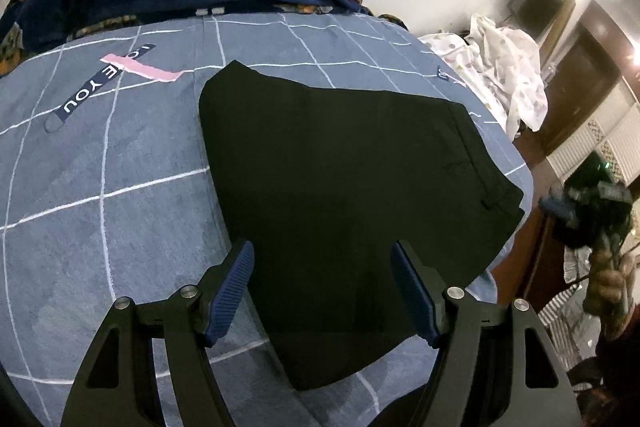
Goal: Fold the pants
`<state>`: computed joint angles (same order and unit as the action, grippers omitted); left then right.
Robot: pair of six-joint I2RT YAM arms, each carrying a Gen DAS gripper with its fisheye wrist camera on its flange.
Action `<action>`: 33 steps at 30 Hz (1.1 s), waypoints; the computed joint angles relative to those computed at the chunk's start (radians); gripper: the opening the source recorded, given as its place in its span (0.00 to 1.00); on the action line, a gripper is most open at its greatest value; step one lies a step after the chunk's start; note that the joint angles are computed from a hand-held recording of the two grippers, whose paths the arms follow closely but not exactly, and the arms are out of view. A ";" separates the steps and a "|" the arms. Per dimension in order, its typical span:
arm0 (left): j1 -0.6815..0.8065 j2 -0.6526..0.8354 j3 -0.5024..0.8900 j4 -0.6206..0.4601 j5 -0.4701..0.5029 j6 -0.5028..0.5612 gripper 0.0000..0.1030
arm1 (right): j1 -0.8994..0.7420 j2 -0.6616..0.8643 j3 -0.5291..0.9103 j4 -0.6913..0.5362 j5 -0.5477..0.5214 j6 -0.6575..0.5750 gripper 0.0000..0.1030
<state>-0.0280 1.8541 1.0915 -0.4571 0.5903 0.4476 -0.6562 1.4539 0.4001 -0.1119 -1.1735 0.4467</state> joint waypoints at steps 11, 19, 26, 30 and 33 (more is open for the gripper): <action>0.022 0.041 0.031 -0.020 0.008 -0.022 0.69 | 0.016 0.267 -0.045 0.424 0.021 0.271 0.29; 0.023 0.045 0.041 -0.031 -0.010 -0.011 0.69 | 0.057 0.139 -0.055 0.373 0.140 0.264 0.14; 0.029 0.023 0.027 -0.026 0.002 -0.002 0.71 | 0.075 0.003 -0.095 0.266 0.134 0.267 0.14; 0.020 0.038 0.024 -0.027 -0.018 0.002 0.71 | -0.011 0.238 -0.110 0.353 0.100 0.236 0.11; 0.017 0.039 0.015 -0.022 -0.022 -0.001 0.71 | -0.010 0.239 -0.105 0.346 0.102 0.229 0.11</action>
<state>-0.0108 1.8933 1.1065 -0.4791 0.5681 0.4470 -0.6666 1.6926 0.2956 0.2339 -1.0717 0.6757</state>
